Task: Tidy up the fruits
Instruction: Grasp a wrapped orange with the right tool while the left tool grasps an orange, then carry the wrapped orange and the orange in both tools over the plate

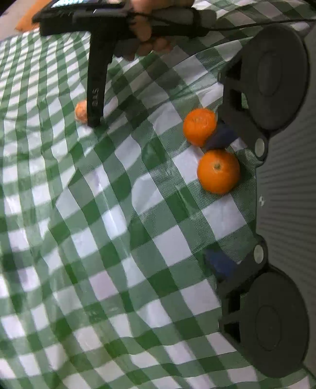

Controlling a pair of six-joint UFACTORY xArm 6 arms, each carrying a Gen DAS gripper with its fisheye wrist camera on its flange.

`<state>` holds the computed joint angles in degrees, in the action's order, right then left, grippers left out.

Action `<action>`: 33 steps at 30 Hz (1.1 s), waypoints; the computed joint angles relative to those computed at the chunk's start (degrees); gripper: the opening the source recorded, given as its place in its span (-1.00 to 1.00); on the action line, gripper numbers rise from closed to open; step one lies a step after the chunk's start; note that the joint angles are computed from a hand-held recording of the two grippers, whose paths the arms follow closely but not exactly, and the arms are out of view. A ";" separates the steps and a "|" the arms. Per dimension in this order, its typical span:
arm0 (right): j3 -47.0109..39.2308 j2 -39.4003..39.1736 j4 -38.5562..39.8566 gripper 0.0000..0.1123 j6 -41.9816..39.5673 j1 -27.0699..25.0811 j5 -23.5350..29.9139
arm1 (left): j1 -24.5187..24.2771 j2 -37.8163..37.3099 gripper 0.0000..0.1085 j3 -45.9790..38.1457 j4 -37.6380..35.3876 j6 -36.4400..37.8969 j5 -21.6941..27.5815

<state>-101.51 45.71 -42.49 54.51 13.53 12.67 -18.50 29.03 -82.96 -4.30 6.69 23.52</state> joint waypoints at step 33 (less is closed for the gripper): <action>55.57 -62.11 22.14 -0.34 -11.06 34.57 2.49 | 5.71 -79.63 -0.33 52.22 12.83 -26.88 33.12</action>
<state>-45.93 -16.39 -20.36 43.45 48.10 15.16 -12.79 -50.60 -30.74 8.53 -20.19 56.64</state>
